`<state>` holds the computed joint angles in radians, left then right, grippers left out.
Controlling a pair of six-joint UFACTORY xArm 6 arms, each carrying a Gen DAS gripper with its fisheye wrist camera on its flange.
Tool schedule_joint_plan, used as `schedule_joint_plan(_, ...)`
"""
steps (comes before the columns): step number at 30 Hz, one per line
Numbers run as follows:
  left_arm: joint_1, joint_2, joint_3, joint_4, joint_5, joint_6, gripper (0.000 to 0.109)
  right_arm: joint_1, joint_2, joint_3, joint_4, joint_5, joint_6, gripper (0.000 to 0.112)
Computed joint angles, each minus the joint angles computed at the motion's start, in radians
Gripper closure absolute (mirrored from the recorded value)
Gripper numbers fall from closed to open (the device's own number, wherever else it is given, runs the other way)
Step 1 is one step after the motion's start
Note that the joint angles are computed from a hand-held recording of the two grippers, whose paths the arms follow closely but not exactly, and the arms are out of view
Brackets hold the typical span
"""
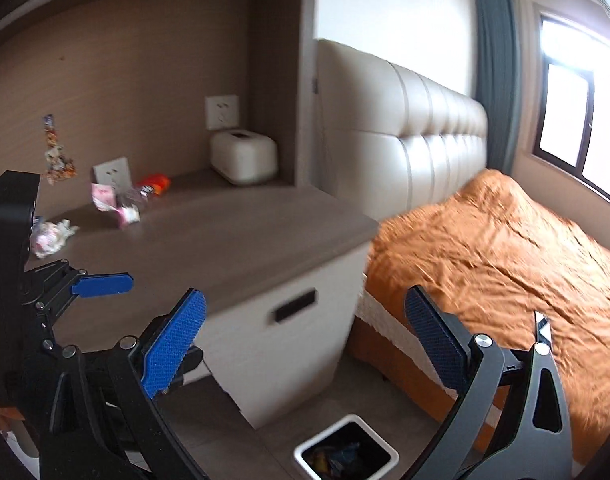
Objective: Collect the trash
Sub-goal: 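Move both open tools back over the desk trash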
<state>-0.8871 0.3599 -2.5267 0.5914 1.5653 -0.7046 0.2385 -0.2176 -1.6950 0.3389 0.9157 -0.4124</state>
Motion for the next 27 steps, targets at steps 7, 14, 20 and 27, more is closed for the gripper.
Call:
schedule_joint_plan(7, 0.002, -0.228, 0.193, 0.16, 0.125, -0.066, 0.01, 0.154, 0.087, -0.163, -0.005, 0.023, 0.016, 0.013)
schedule_joint_plan(14, 0.012, -0.435, 0.359, 0.288, 0.253, -0.119, 0.01, 0.329, 0.235, -0.37, -0.037, 0.04, 0.034, 0.013)
schedule_joint_plan(20, 0.106, -0.607, 0.54, 0.292, 0.248, -0.16, 0.01, 0.452, 0.384, -0.549, -0.096, 0.065, 0.079, 0.013)
schedule_joint_plan(27, 0.346, -0.725, 0.724, 0.14, 0.119, -0.121, 0.01, 0.523, 0.626, -0.84, -0.17, 0.144, 0.15, 0.013)
